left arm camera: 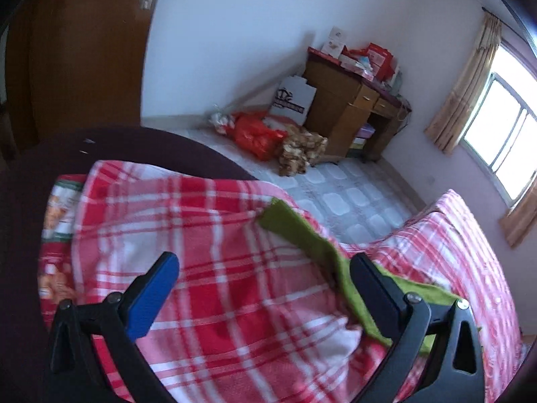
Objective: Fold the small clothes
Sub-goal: 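Grasp the other sleeve cuff with the left gripper, then carry the sleeve across the body and release it with the left gripper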
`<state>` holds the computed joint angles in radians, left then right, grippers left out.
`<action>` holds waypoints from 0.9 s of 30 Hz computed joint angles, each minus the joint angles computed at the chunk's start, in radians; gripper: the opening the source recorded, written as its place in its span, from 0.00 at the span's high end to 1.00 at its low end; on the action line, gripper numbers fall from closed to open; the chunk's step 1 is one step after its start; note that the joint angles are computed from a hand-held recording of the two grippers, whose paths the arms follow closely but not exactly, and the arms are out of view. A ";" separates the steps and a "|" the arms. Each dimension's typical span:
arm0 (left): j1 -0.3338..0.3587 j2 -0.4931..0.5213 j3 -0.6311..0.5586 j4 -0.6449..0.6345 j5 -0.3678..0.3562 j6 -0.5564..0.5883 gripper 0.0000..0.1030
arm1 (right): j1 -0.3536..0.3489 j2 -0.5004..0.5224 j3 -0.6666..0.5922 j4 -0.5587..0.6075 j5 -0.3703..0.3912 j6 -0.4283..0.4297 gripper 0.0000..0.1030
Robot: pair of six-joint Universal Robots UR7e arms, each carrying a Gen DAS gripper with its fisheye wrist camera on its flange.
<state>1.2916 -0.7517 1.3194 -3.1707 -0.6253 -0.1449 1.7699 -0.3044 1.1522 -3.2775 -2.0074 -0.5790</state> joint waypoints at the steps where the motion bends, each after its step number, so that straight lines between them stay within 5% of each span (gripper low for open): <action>1: 0.001 0.014 -0.026 0.025 -0.010 0.003 0.01 | -0.002 -0.006 0.022 -0.023 -0.002 -0.007 0.53; 5: 0.007 0.135 -0.228 0.184 0.002 0.051 0.09 | -0.018 -0.015 0.056 -0.008 -0.026 0.038 0.53; 10: 0.044 0.210 -0.405 0.464 -0.039 -0.143 0.14 | -0.046 -0.027 0.080 0.030 -0.019 0.119 0.53; 13: 0.061 0.235 -0.452 0.529 -0.102 -0.177 0.44 | -0.050 -0.028 0.085 0.023 -0.010 0.123 0.53; 14: 0.066 0.242 -0.466 0.560 -0.124 -0.181 0.65 | -0.050 -0.027 0.086 0.020 -0.008 0.122 0.53; 18: 0.059 0.279 -0.502 0.530 -0.093 -0.090 0.87 | -0.053 -0.028 0.088 0.016 0.004 0.132 0.53; 22: 0.041 0.290 -0.515 0.497 -0.092 -0.028 0.92 | -0.060 -0.038 0.102 0.008 0.031 0.149 0.53; 27: -0.059 0.315 -0.455 0.245 -0.139 0.296 0.92 | -0.073 -0.072 0.144 -0.041 0.072 0.217 0.53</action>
